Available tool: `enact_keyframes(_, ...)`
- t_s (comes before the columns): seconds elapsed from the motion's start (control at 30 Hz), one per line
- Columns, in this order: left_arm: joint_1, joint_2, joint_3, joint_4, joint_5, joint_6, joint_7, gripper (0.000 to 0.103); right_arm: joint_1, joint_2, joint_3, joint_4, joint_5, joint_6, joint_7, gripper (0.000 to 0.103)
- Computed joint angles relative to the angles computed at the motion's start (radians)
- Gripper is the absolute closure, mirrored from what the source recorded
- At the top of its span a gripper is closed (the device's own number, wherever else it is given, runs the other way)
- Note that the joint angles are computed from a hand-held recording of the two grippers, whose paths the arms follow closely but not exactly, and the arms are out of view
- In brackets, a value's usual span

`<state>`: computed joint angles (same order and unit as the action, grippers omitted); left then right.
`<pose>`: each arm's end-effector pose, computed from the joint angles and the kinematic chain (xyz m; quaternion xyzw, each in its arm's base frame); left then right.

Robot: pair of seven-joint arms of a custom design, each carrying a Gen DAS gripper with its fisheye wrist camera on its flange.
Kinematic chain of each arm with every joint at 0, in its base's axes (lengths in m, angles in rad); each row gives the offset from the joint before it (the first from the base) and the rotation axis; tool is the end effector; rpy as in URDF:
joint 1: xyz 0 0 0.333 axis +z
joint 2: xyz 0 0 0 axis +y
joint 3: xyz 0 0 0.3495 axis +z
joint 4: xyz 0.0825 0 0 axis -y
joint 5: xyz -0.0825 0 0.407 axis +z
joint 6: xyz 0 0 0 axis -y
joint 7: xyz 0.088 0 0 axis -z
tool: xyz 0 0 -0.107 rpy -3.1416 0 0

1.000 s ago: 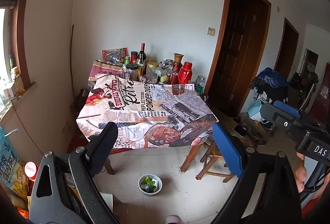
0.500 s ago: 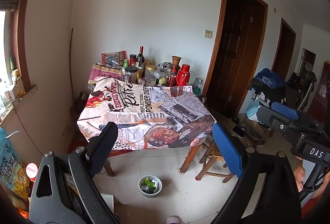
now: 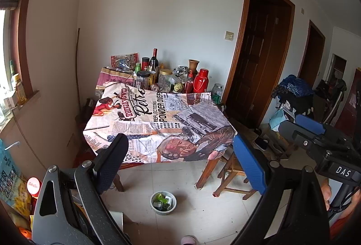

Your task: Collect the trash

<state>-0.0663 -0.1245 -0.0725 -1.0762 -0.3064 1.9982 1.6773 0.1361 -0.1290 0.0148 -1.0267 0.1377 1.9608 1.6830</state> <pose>0.4496 -0.0873 1.0180 -0.5141 0.6856 -0.4576 0.2371 0.4330 0.0762 1.0338 -0.6268 0.5890 -0.2542 0.4423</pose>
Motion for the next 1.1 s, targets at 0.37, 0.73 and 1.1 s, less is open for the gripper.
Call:
enact_keyframes(0.37, -0.002, -0.001, -0.003, 0.001, -0.004, -0.003, -0.004, 0.006, -0.003, 0.015, -0.006, 0.020, 0.006, -0.016, -0.003, 0.019)
enact_keyframes(0.73, -0.013, 0.021, -0.022, 0.040, 0.027, -0.024, -0.023, 0.005, -0.008, 0.018, -0.011, 0.020, 0.012, -0.017, -0.009, 0.019)
enact_keyframes(1.1, -0.012, 0.036, -0.029, 0.060, 0.038, -0.019, -0.036, 0.005, -0.008, 0.017, -0.010, 0.015, 0.013, -0.015, -0.009, 0.019)
